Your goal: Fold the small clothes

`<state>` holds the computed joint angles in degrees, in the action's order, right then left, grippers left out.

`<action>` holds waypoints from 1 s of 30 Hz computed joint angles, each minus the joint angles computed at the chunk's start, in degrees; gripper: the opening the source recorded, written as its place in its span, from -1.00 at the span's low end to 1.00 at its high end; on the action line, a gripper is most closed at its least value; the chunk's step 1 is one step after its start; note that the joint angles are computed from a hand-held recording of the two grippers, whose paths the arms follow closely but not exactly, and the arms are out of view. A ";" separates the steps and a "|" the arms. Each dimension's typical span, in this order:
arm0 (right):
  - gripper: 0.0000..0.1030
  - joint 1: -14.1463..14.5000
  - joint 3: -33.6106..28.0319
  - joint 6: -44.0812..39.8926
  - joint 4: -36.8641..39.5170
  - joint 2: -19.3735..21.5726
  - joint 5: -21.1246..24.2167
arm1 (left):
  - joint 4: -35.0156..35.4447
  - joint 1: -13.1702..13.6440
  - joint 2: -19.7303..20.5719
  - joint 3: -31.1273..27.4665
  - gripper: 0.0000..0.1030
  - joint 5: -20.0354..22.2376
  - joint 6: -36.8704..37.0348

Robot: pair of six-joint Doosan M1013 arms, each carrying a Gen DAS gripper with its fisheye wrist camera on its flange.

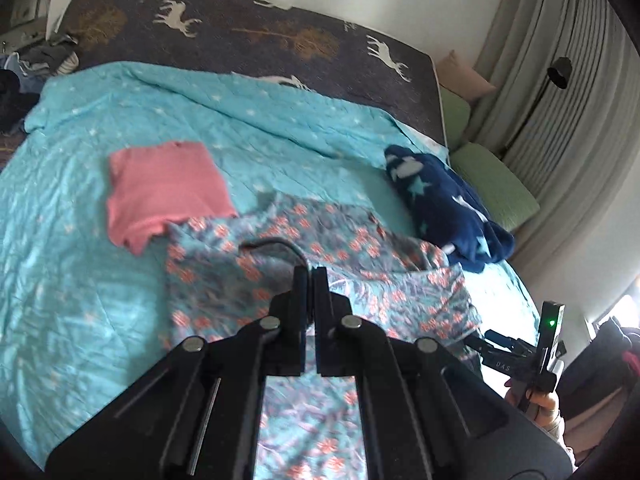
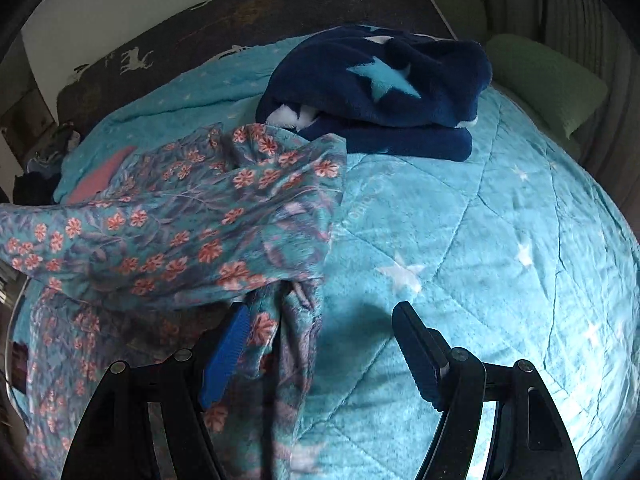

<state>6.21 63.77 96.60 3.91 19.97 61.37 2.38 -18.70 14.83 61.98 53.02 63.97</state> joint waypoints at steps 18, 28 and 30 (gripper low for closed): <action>-0.57 -2.98 1.66 -5.57 6.94 -1.67 1.59 | -9.06 3.76 0.45 4.93 -0.75 3.58 0.22; -0.46 -3.39 2.59 -5.74 8.31 -2.17 1.19 | -11.23 2.61 4.74 1.94 0.27 6.78 2.89; -0.40 -3.26 2.82 -6.05 8.22 -2.30 1.11 | -13.04 3.28 6.24 0.63 0.28 7.87 2.57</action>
<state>2.95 66.59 90.55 12.13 17.67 62.49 -10.66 -15.42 21.07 62.61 60.90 66.54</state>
